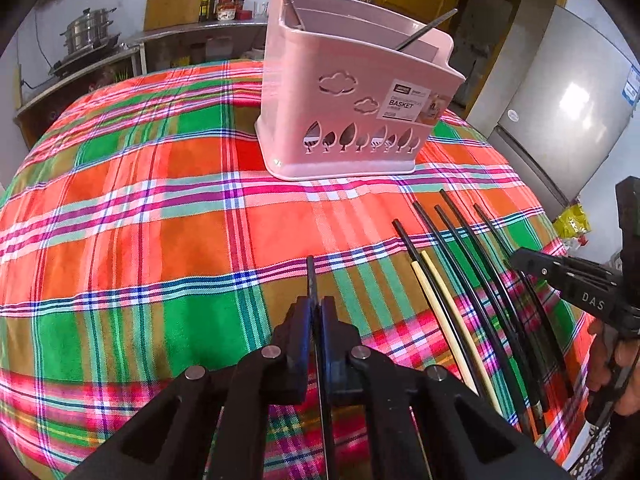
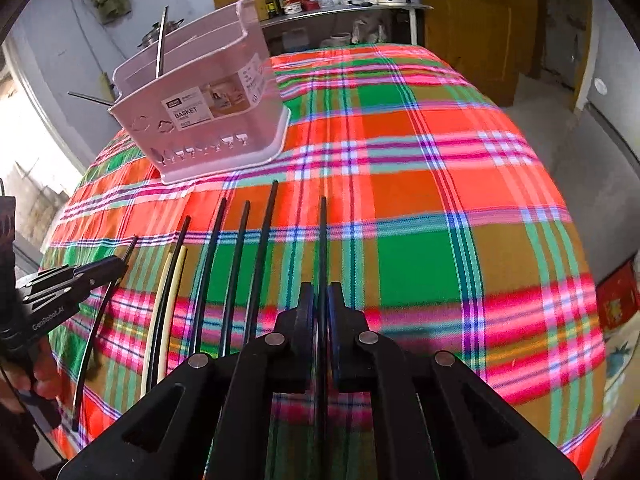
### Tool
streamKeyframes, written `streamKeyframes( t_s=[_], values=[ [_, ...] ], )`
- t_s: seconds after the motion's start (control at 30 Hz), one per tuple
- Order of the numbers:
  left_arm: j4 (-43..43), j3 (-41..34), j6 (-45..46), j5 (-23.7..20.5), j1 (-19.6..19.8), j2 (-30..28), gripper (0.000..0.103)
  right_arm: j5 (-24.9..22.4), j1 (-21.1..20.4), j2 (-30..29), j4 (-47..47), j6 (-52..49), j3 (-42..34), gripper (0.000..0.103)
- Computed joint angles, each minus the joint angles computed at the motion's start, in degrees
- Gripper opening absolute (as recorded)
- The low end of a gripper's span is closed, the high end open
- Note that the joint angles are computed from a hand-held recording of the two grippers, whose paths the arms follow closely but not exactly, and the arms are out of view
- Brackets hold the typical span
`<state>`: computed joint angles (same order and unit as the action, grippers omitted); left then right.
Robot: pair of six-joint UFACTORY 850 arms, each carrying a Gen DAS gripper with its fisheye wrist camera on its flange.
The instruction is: Organize utensils
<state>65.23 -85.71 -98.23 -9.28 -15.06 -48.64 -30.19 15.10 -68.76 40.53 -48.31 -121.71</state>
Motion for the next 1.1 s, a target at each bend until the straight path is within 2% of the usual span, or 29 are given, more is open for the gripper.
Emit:
streamKeyframes(
  t_s=[0.23, 0.33, 0.4, 0.5, 0.53, 0.63, 0.73, 0.87, 1.1],
  values=[
    [-6.81, -1.43, 6.95, -0.46, -0.02, -0.78, 0.006, -4.28, 1.18, -5.94, -10.28, 7.81, -11.00, 0.009],
    [-9.08, -1.72, 9.61, -0.38, 0.07, -0.94, 0.006, -7.79, 1.57, -9.22, -14.10, 10.81, -17.39, 0.009],
    [-12.17, -2.51, 13.57, -1.02, 0.03, -1.34, 0.006, -10.61, 1.59, -11.85, -14.87, 12.30, -22.29, 0.009],
    [-15.41, -3.96, 18.17, -2.29, -0.16, -2.08, 0.006, -12.18, 1.84, -13.71, -16.40, 13.45, -25.82, 0.008],
    [-17.02, -4.44, 20.15, -2.76, -0.20, -2.28, 0.006, -12.58, 1.86, -14.12, -16.42, 13.54, -26.57, 0.005],
    [-20.24, -5.60, 23.92, -4.62, -0.44, -2.71, 0.005, -13.83, 1.84, -14.77, -15.91, 13.61, -27.97, 0.005],
    [-23.39, -5.48, 26.28, -3.97, -0.20, -2.29, 0.005, -10.84, 1.49, -10.70, -11.71, 9.68, -21.16, 0.005],
    [-13.42, -3.23, 16.41, -2.98, -0.43, 0.49, 0.004, -6.75, 0.90, -4.94, -4.42, 2.93, -12.95, 0.005],
    [8.94, 0.92, -4.19, -3.43, -0.85, 7.49, 0.004, -2.28, 0.14, 2.53, 6.71, -7.93, -4.50, 0.005]
  ],
)
